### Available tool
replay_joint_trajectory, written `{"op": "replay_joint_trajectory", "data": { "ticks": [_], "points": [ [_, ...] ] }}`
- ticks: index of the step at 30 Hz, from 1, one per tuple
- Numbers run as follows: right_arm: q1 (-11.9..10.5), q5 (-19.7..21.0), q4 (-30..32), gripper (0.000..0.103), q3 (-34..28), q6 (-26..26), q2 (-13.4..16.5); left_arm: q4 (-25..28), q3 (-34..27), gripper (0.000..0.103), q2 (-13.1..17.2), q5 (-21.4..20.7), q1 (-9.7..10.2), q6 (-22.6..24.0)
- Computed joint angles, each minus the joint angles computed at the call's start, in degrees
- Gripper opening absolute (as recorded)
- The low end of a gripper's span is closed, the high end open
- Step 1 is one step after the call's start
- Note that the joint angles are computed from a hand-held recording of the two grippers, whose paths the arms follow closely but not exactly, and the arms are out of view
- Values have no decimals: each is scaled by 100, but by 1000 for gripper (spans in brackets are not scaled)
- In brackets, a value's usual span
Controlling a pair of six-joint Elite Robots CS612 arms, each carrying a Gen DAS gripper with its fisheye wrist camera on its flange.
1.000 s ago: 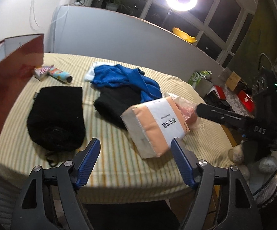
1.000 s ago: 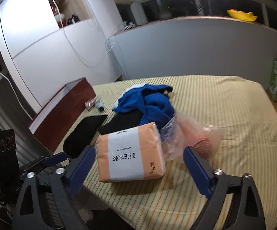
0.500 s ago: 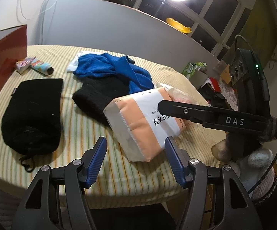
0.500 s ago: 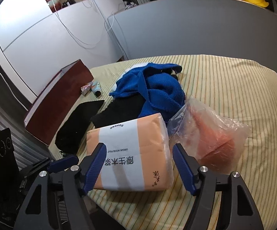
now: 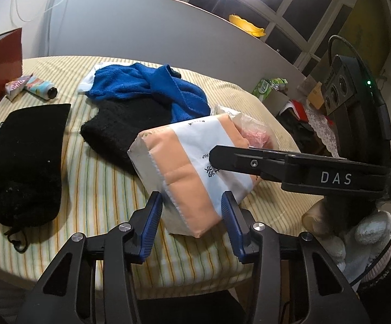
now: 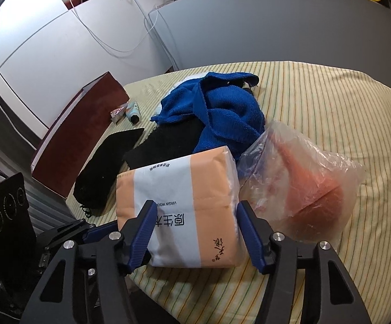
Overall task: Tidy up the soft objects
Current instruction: 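Lift the tissue pack with the right tool and drop it into the box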
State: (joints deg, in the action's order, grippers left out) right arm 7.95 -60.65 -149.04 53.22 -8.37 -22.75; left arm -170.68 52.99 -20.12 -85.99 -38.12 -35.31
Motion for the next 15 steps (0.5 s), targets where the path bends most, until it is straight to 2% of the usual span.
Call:
{"op": "replay_joint_trajectory", "data": {
  "ticks": [7, 15],
  "points": [
    [26, 26, -186, 53, 225, 16, -157, -336, 288, 44, -171, 214, -27, 63],
    [188, 82, -532, 53, 326, -201, -382, -1102, 978, 44, -600, 765, -10, 210]
  ]
}}
